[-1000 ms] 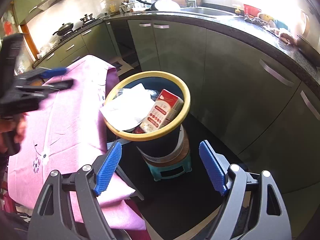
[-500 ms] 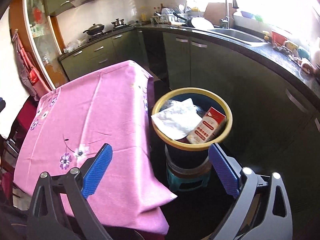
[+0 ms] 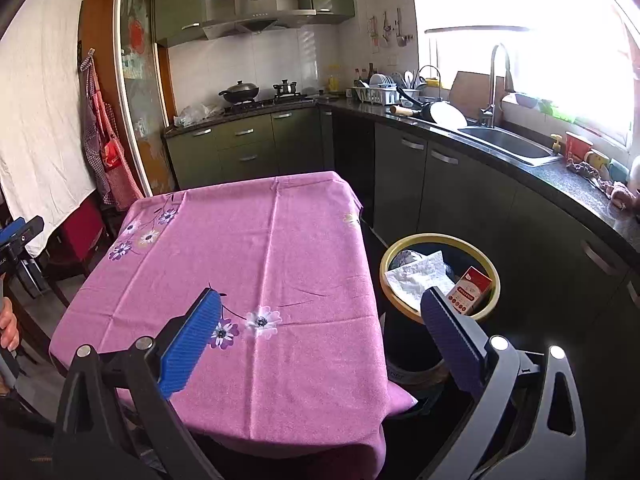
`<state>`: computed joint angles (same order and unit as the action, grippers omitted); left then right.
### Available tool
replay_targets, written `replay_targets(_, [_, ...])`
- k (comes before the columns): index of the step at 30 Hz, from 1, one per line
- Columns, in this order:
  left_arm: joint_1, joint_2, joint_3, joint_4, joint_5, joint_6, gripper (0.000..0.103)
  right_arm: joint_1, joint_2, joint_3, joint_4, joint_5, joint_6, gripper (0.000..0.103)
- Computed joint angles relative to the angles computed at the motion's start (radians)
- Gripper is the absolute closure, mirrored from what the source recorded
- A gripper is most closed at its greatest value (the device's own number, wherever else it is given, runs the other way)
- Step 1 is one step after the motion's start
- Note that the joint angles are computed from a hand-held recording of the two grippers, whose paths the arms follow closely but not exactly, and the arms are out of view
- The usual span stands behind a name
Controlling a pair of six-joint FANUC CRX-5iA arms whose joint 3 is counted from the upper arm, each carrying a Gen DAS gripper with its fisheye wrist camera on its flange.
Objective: Collect trash
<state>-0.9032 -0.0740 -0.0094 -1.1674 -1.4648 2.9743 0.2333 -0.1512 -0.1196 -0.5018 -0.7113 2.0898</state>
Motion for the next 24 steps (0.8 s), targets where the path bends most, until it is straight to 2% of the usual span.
replay_targets(8, [-0.020, 0.014, 0.009, -0.006, -0.023, 0.013, 0.006, 0.050, -0.034, -0.054, 0.062, 0.089, -0.052, 0.005])
replay_targets(24, [-0.007, 0.022, 0.008, 0.014, 0.009, -0.001, 0.006, 0.043, -0.010, -0.044, 0.060, 0.094, -0.043, 0.005])
